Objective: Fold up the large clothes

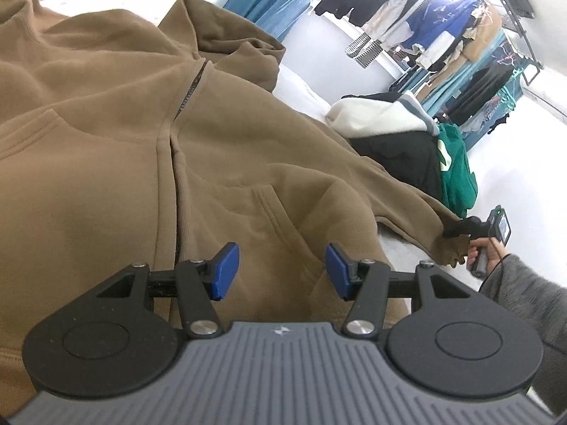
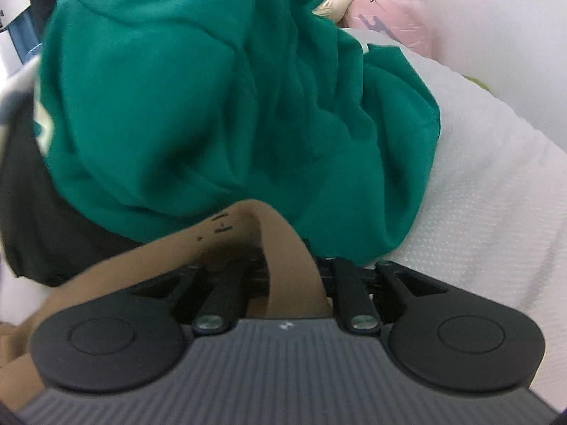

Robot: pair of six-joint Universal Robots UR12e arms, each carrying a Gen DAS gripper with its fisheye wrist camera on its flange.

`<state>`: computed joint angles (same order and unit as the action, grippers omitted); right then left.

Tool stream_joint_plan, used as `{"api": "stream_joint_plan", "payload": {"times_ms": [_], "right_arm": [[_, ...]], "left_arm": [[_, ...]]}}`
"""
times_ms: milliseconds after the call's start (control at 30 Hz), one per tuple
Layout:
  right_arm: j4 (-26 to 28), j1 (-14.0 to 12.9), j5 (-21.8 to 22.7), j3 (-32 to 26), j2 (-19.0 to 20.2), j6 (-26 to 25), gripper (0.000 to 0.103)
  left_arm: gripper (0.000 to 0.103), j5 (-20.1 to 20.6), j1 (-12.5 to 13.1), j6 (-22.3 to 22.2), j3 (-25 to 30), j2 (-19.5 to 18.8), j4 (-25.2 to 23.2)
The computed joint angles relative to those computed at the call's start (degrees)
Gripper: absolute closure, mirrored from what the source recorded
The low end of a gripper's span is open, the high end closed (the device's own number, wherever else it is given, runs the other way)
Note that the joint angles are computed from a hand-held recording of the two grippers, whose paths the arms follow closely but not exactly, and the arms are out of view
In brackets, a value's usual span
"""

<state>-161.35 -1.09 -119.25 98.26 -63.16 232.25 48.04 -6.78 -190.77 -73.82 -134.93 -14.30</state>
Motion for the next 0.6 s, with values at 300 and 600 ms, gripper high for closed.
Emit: {"api": "stream_joint_plan", "payload": {"times_ms": [300, 600], "right_arm": [[3.2, 2.3, -4.5, -0.4, -1.1, 0.4, 0.049], [1.2, 10.2, -5.8, 0.8, -5.6, 2.6, 0.02]], "left_arm": [[0.043, 0.6, -0.2, 0.5, 0.0, 0.3, 0.0], [0.043, -2.0, 0.7, 2.3, -3.7, 2.8, 3.6]]}}
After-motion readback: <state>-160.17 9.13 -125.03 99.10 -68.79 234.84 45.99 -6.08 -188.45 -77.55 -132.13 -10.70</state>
